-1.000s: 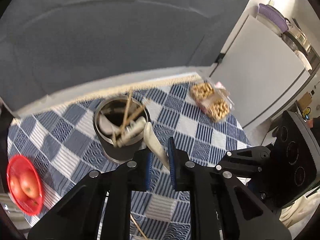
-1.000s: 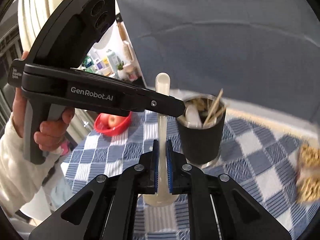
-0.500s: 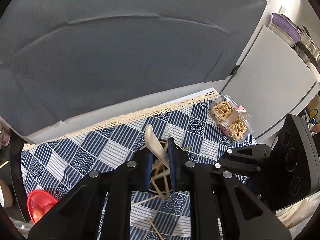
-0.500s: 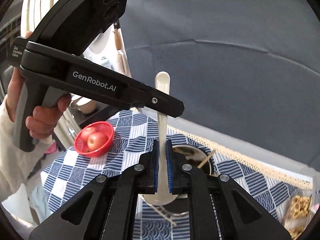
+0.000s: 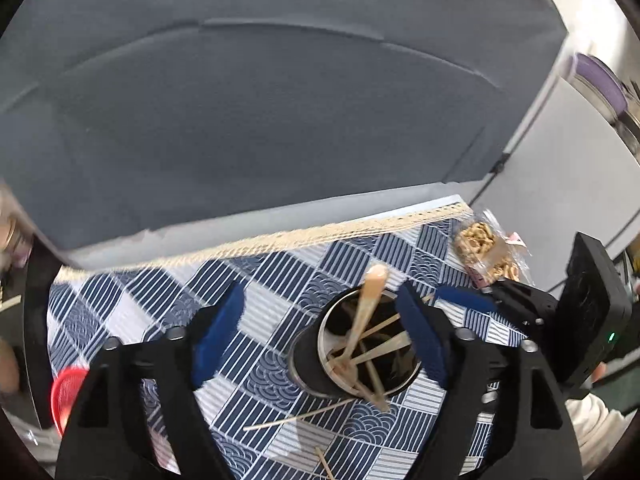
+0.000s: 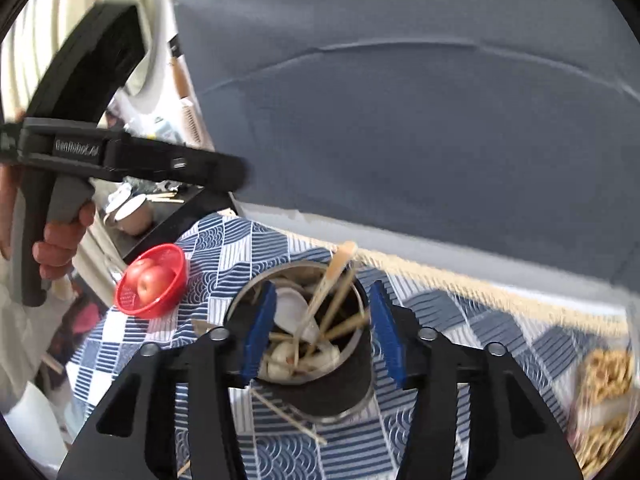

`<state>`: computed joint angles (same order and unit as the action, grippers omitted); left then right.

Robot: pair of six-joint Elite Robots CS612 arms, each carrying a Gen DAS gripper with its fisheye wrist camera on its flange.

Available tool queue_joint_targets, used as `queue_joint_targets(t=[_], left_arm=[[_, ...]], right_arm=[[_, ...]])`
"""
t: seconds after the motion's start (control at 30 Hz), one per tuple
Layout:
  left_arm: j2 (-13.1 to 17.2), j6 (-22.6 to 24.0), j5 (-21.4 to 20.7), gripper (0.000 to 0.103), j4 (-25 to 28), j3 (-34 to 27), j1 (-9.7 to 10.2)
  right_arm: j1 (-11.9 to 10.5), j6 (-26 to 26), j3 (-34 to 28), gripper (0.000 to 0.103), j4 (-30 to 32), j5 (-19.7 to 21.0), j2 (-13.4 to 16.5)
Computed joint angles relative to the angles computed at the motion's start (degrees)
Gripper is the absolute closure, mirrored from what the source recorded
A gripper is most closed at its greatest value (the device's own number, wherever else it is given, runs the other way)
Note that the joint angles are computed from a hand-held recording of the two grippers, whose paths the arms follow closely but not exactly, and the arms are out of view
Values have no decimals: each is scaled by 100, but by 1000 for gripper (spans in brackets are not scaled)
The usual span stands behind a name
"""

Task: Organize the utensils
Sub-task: 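Open the right tool to drop the spoon into the holder, then move both tools down to the two remaining wooden chopsticks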

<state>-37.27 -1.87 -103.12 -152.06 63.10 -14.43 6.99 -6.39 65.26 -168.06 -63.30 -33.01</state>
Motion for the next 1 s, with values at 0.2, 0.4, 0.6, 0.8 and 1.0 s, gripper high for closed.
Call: queue_joint_targets(t=[0.2, 0.4, 0.6, 0.8, 1.0], left_arm=[[-223, -206, 158, 14, -84, 556, 49], [-439, -464, 178, 8, -299, 1217, 62], [-643, -525, 268, 6, -562, 1873, 12], [-831, -632, 409, 6, -759, 2489, -54], [-907, -398, 413, 6, -771, 2850, -105]], right_arm=[[-55, 193, 597, 37, -155, -529, -282], [-74, 369, 1102, 18, -57, -899, -547], [-65, 490, 1538, 17, -31, -1163, -815], [-28, 500, 2130, 14, -122, -1302, -1082], [57, 583, 2652, 14, -98, -1511, -1224]])
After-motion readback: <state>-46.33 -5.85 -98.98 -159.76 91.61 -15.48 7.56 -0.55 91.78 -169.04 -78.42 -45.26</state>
